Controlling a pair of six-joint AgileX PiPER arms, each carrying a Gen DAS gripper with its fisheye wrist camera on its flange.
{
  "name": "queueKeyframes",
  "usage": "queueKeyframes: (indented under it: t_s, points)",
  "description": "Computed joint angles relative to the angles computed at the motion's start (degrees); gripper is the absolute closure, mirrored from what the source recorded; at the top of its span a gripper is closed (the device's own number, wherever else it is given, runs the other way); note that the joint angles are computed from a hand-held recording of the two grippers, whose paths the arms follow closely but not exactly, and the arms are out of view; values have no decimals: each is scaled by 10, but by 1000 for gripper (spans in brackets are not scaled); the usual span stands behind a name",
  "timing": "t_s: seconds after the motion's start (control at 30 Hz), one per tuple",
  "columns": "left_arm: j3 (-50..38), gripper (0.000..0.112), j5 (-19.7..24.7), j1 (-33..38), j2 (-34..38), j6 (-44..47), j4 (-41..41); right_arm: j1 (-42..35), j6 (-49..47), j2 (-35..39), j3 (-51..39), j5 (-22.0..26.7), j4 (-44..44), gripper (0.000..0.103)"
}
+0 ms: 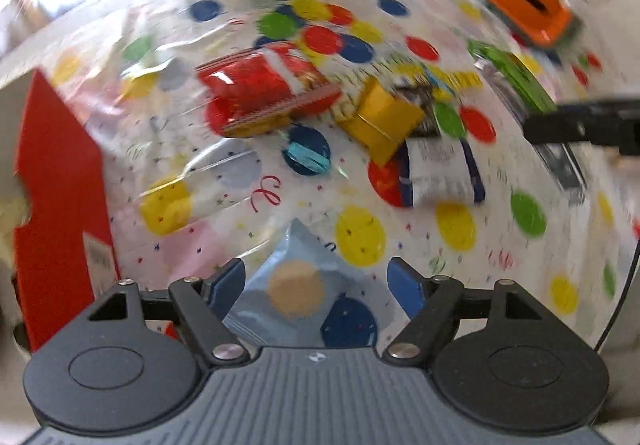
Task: Organize snacks
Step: 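Close the right gripper on the green packet while the left gripper grasps the blue cookie packet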
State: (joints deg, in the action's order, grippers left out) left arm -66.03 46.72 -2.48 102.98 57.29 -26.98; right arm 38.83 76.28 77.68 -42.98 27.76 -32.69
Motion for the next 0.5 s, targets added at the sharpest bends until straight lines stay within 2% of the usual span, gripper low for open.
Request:
queueKeyframes:
  t_s: [0.07,0.17,0.4,0.5]
  points:
    - [2,34,0,-1,6,29,1,9,3,8,2,-9,7,62]
    - [-3,34,26,1,19,77,2,24,7,21,1,-20,13,62]
    - [36,36,-37,-7,10,137,11,51,20,46,-12,-30,9,62]
    - [34,46,-56,-12,20,125,20,55,21,53,-18,-28,9,62]
